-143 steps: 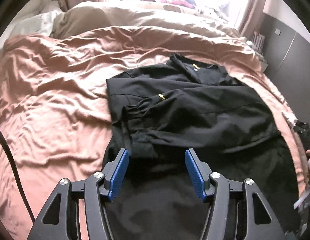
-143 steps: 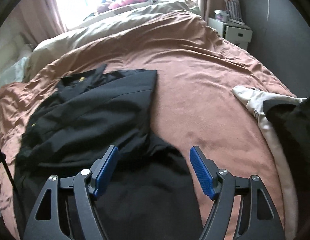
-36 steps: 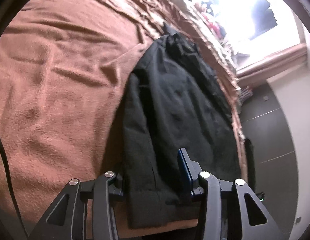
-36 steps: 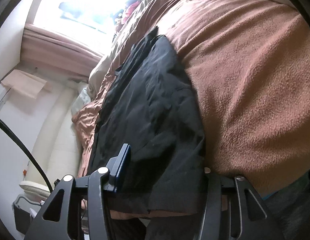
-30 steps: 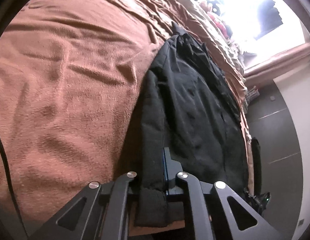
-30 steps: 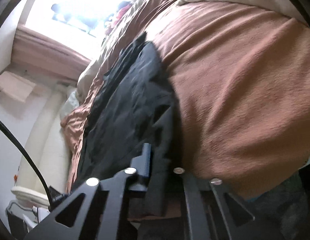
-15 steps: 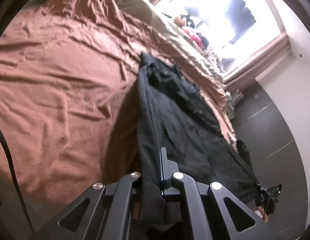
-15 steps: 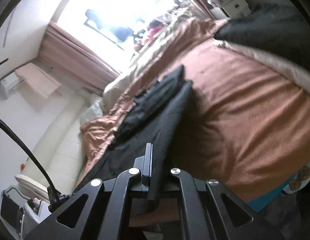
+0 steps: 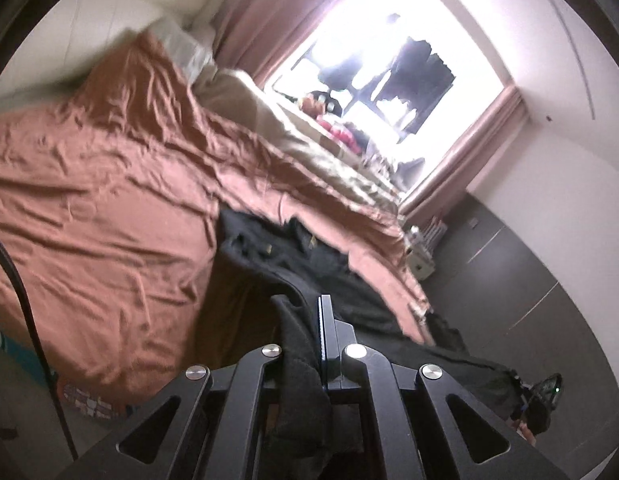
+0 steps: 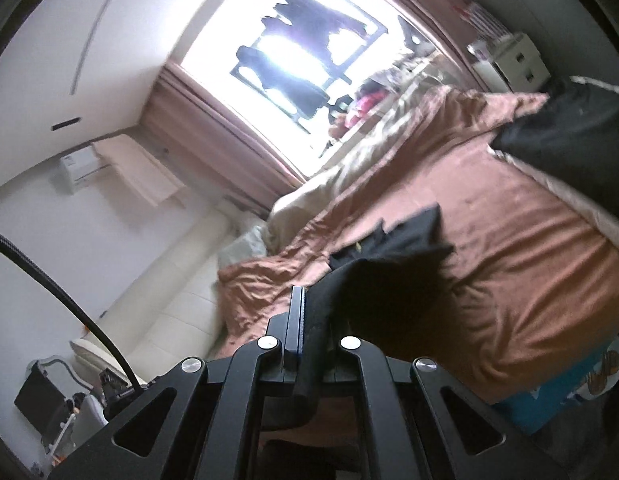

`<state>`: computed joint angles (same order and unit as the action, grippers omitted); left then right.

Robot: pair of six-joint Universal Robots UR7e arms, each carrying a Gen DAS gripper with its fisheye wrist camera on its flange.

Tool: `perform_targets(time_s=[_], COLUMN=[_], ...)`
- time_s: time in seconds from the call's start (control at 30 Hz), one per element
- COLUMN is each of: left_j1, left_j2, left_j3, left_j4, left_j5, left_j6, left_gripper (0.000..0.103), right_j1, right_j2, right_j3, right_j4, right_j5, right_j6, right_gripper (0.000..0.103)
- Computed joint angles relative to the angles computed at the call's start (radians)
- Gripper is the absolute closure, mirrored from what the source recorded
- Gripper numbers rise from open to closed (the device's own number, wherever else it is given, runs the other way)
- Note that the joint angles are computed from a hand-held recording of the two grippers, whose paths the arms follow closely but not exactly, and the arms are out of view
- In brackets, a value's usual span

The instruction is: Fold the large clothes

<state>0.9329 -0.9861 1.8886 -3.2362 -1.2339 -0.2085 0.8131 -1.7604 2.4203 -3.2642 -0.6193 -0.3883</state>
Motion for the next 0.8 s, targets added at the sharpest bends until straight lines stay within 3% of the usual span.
perform_targets(time_s=[0.2, 0.3, 0.43, 0.53, 0.67, 0.8], left_j1=[-0.052, -0.071, -0.064, -0.045, -0.028, -0.020], left_j2=[-0.082, -0.106, -0.118, -0.128, -0.122, -0.091], left_j3=[0.057, 0.074, 0.108, 0.137, 0.142, 0.100], left_j4=[-0.067, -0.057, -0.056, -0.046, -0.016, 0.004], left_j5=[0.003, 0.025, 0.014, -0.015, -0.019, -0.027], left_j6=[0.020, 0.019, 0.011, -0.025, -0.032, -0.023], left_gripper=[0.100, 0.100, 0.100, 0.100, 0.100, 0.100], right_j1=[-0.079, -0.108, -0.136, -0.125, -0.175, -0.154], right_j2=[-0.137, -0.155, -0.150, -0.110, -0.208, -0.243], right_j3=[0.089, 0.108, 0.124, 0.113, 0.143, 0.130], right_j4=[0.069, 0.099, 0.144, 0.101, 0.257, 0.270], right_j5=[0.163, 0.193, 0.188, 0.153, 0.165, 0.123], right_j6=[-0.109, -0.167, -0.237, -0.205, -0.280, -0.221], right_gripper=[0.103, 0.103, 0.103, 0.103, 0.103, 0.103])
